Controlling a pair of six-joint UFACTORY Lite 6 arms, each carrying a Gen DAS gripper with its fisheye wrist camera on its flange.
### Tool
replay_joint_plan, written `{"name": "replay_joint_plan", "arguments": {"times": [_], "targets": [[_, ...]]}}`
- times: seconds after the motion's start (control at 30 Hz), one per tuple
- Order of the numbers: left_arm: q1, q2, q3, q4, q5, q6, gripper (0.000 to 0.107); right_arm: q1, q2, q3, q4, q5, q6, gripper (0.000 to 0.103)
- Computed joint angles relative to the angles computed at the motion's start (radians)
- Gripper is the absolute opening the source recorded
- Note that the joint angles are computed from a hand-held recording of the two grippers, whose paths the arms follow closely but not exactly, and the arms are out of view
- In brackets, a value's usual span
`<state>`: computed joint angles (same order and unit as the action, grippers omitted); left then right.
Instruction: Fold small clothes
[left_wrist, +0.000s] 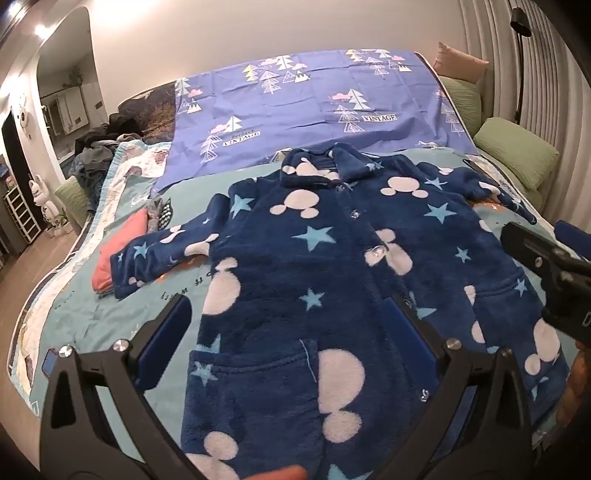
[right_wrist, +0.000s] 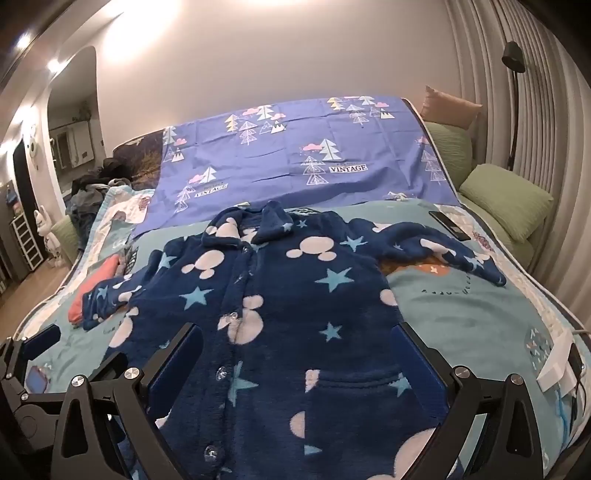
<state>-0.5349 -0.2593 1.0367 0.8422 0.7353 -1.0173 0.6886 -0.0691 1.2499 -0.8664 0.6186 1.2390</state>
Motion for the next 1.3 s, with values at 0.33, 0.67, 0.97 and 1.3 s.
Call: {"name": "replay_joint_plan", "arguments": {"times": [0.33,0.67,0.97,1.3], "targets": [[-0.026,0.011,0.030,-0.031,0.015,0.027,0.102,0.013,0.016,0.024,-0.008,-0.011,-0.009,0.103],[0.089,0.000,0.013,-0.105,-0.048,0.107,0.102,0.015,0.043,0.048,0.013,-0.007,-0.029,0.103],[0.173,-0.029,-0.005,-0.201,-0.023,0.180,0.102,0.045,0.118,0.128,0.039,0.009,-0.065,0.103],[0.246,-0.058,-0.037,-0.252,-0.056,0.245,0.102,0.096,0.194,0.223,0.040,0.056,-0.089,0.103]]}}
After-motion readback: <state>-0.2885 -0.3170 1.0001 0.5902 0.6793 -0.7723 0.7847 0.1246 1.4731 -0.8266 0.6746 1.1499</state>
